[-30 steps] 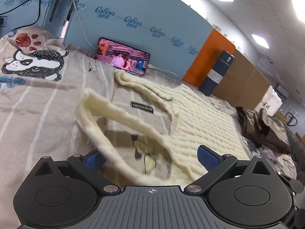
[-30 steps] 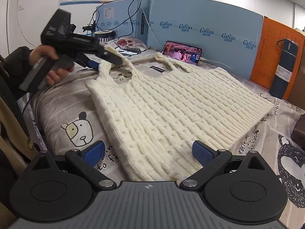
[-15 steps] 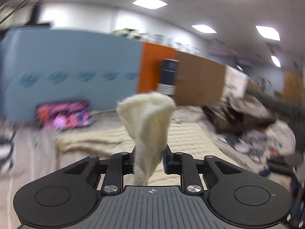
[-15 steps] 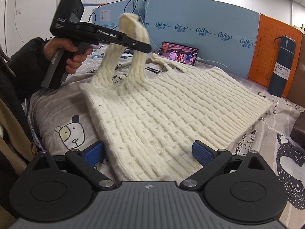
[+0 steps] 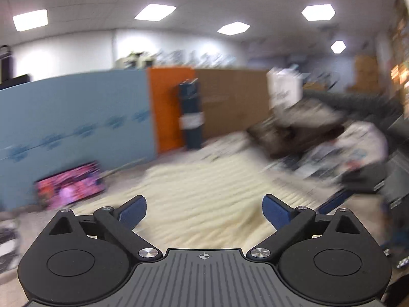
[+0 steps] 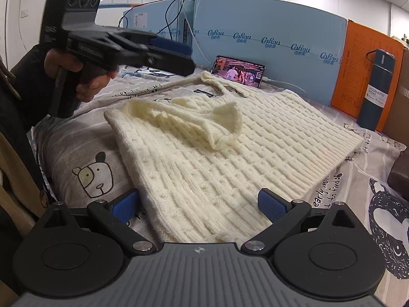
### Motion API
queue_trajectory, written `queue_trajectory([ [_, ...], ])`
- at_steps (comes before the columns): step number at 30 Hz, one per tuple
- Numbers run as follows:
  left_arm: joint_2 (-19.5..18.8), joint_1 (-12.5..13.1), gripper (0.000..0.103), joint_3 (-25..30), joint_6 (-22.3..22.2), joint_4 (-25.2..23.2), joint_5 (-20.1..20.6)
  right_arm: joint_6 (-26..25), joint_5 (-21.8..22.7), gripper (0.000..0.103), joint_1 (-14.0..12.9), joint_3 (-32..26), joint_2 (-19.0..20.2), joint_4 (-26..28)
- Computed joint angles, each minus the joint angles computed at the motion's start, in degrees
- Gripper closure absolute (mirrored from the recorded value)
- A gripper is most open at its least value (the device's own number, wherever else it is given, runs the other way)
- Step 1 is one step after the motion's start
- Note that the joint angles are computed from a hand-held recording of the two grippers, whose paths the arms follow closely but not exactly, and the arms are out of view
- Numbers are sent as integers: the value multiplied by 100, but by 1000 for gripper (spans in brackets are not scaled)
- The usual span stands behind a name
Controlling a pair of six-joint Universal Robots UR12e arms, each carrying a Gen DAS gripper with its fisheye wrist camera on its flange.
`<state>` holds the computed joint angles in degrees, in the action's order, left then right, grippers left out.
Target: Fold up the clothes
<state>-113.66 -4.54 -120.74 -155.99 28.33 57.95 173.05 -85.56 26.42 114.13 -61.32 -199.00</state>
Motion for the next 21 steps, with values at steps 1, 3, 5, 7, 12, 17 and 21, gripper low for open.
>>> queue_trajectory([
  [1, -3, -63, 4, 16, 188, -201, 357, -10, -5, 4, 2, -6, 2, 3],
  [3, -33, -195, 4, 73, 498, -555, 1066, -25, -17, 4, 4, -11, 10, 1],
  [5, -57, -219, 4, 93, 602, -674, 1170, -31, -41, 4, 10, -18, 15, 3],
  [7, -65, -161, 4, 73, 529, -506, 983, -30, -81, 4, 21, -26, 14, 26],
  [12, -18, 196, 4, -60, 171, 32, -91, -56, -226, 4, 60, -29, -4, 55],
  [17, 237, 663, 4, -303, 932, -639, -1852, -55, -204, 12, 40, -13, -6, -44],
  [21, 554, 715, 4, -482, 2008, -1721, -2013, -61, -108, 22, 20, -2, -6, -76],
])
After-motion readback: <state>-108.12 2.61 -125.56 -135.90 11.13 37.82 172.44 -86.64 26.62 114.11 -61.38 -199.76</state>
